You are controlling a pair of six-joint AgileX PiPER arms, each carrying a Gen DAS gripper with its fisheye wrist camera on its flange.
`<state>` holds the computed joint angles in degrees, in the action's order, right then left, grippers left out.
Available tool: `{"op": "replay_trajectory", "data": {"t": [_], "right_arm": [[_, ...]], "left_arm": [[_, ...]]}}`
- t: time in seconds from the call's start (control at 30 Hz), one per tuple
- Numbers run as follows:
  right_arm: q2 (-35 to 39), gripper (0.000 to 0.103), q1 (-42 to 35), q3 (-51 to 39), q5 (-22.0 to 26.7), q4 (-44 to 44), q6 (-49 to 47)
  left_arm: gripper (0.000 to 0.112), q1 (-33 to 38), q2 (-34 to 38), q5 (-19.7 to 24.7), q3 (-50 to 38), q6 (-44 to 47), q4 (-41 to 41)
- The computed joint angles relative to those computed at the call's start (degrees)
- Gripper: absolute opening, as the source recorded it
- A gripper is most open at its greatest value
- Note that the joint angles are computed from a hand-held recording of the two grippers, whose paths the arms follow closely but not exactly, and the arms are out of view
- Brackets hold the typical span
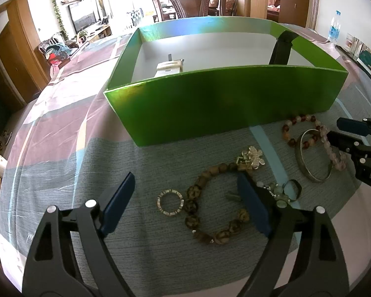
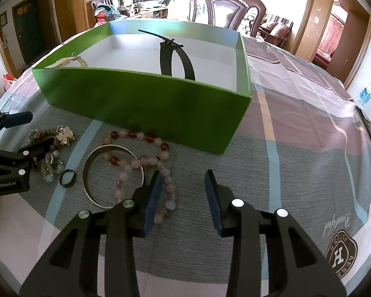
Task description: Organize jewelry
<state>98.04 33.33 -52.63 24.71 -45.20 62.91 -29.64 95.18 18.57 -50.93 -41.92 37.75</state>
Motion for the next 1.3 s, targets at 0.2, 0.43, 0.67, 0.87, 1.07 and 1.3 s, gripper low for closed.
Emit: {"op": "replay_trajectory", "data": {"t": [0.2, 0.43, 0.67, 0.87, 1.07, 1.3], "right_arm": [[-0.53, 0.027, -0.46, 0.51, -2.15, 4.17, -4.86], [-0.18, 0.01, 1.63, 0.43, -1.66, 1.94, -3.53], [-0.36, 0.008, 1.66, 0.69, -2.54, 0.44, -1.46], [-0.73, 0.008, 2.22, 1.12, -2.52, -1.65, 1.11], [-1.45, 0.008, 2.89, 1.55, -2.34, -4.66, 4.62], [-3.87, 0.008, 3.04, 3.16, -3.08, -8.8, 9.37]], "left_arm": [[0.056, 1.33, -0.65, -2.1, 0.58, 6.41, -6.28], [0.018, 1.23, -0.99, -2.75, 0.97, 7.68, -7.59], [0.01, 1.0, -1.22, -2.61, 1.09, 5.01, -5.52], [0.01, 0.64, -2.87, -4.3, 2.49, 1.95, -2.4], [0.01, 0.34, -2.94, -3.76, 2.22, 0.47, -1.41], [0.01, 0.46, -3.39, -3.73, 2.8, -1.33, 0.4]]}}
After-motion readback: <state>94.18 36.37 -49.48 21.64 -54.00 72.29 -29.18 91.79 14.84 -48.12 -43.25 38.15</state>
